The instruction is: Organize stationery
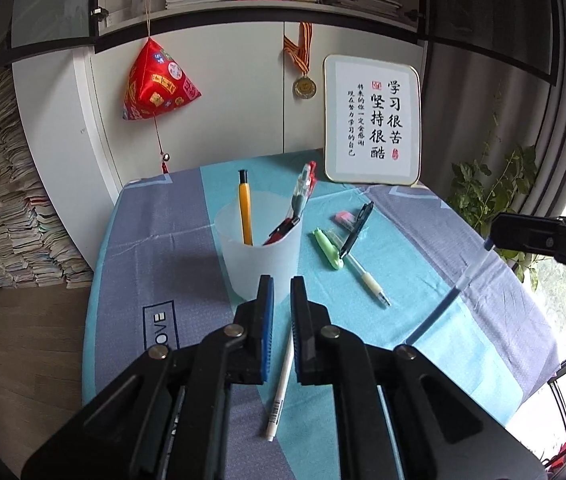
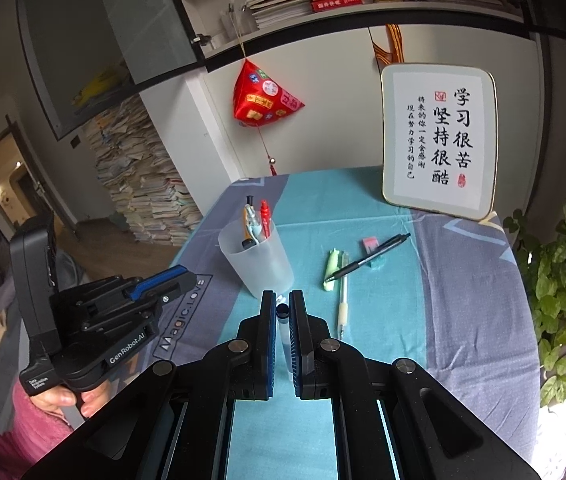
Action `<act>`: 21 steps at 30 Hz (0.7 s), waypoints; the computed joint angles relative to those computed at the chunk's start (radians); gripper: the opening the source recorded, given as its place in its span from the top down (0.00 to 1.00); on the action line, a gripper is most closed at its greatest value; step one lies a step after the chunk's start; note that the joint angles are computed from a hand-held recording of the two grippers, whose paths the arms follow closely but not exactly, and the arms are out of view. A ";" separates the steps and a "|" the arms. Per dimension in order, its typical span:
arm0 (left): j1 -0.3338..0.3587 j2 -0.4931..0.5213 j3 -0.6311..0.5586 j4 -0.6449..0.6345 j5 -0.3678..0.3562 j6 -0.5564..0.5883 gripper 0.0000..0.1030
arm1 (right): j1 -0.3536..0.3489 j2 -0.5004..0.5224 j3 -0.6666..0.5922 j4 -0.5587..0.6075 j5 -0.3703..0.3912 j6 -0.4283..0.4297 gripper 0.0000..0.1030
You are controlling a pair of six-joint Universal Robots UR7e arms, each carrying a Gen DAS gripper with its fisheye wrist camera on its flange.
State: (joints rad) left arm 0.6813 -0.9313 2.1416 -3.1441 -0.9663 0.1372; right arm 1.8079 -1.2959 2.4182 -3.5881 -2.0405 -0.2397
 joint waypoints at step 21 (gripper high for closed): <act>0.059 0.103 -0.063 0.129 0.022 -0.036 0.66 | -0.225 -0.113 -0.028 0.230 0.104 0.157 0.93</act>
State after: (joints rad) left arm 0.7403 -0.8288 2.0783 -3.0152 -0.9440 0.1010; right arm 1.5832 -1.4088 2.3901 -3.3577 -1.9363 -0.0829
